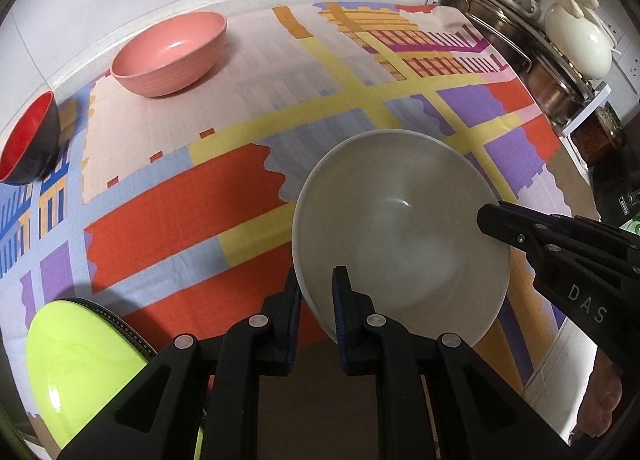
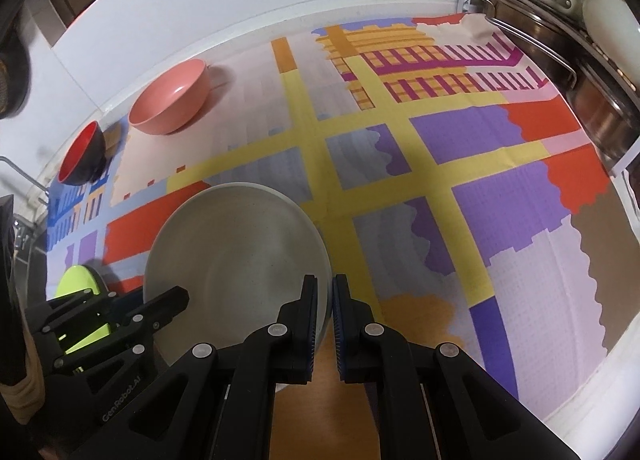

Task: Organize plates and bowls
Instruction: 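Carry the white bowl with both grippers over the green plate, then lower the white bowl onto the green plate and open both grippers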

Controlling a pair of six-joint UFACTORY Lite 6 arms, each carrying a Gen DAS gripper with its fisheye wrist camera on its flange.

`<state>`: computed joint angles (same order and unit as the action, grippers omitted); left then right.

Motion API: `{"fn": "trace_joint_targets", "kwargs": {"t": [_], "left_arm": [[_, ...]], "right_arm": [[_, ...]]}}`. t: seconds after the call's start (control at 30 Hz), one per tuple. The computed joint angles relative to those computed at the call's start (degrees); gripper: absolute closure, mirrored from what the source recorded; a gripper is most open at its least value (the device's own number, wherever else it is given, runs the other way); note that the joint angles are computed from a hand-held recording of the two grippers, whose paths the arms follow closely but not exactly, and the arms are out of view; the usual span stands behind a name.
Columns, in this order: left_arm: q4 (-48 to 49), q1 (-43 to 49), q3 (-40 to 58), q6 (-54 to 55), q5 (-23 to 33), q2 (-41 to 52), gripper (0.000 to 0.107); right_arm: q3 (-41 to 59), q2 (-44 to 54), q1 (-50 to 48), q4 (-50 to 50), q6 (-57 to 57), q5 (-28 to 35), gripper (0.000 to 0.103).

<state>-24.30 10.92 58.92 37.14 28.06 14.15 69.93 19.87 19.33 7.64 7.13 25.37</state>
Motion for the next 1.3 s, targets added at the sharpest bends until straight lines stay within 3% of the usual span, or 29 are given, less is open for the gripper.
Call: {"fn": "trace_joint_targets", "kwargs": {"t": [0.5, 0.6, 0.7, 0.87, 1.1, 1.3], "left_arm": [[-2.14, 0.59, 0.56, 1.98, 1.47, 0.44, 0.089], [-1.95, 0.65, 0.94, 1.64, 1.66, 0.68, 0.084], [-2.03, 1.09, 1.23, 1.7, 1.62, 0.56, 0.072], [-0.57, 2.64, 1.76, 1.58, 1.8, -1.06, 0.048], [-2.44, 7.37, 4.36, 5.34, 2.98, -3.85, 0.04], [-2.28, 11.02, 10.75, 6.05, 4.7, -1.03, 0.038]], "right_arm": [[0.26, 0.32, 0.19, -0.88, 0.53, 0.37, 0.093], [-0.19, -0.04, 0.13, -1.8, 1.45, -0.05, 0.093], [-0.24, -0.29, 0.16, -4.47, 3.93, 0.0, 0.093], [-1.03, -1.78, 0.44, -9.03, 9.45, -0.4, 0.081], [1.52, -2.48, 2.75, -10.36, 10.69, 0.07, 0.081], [9.95, 1.71, 4.93, -6.07, 6.13, 1.73, 0.081]]}}
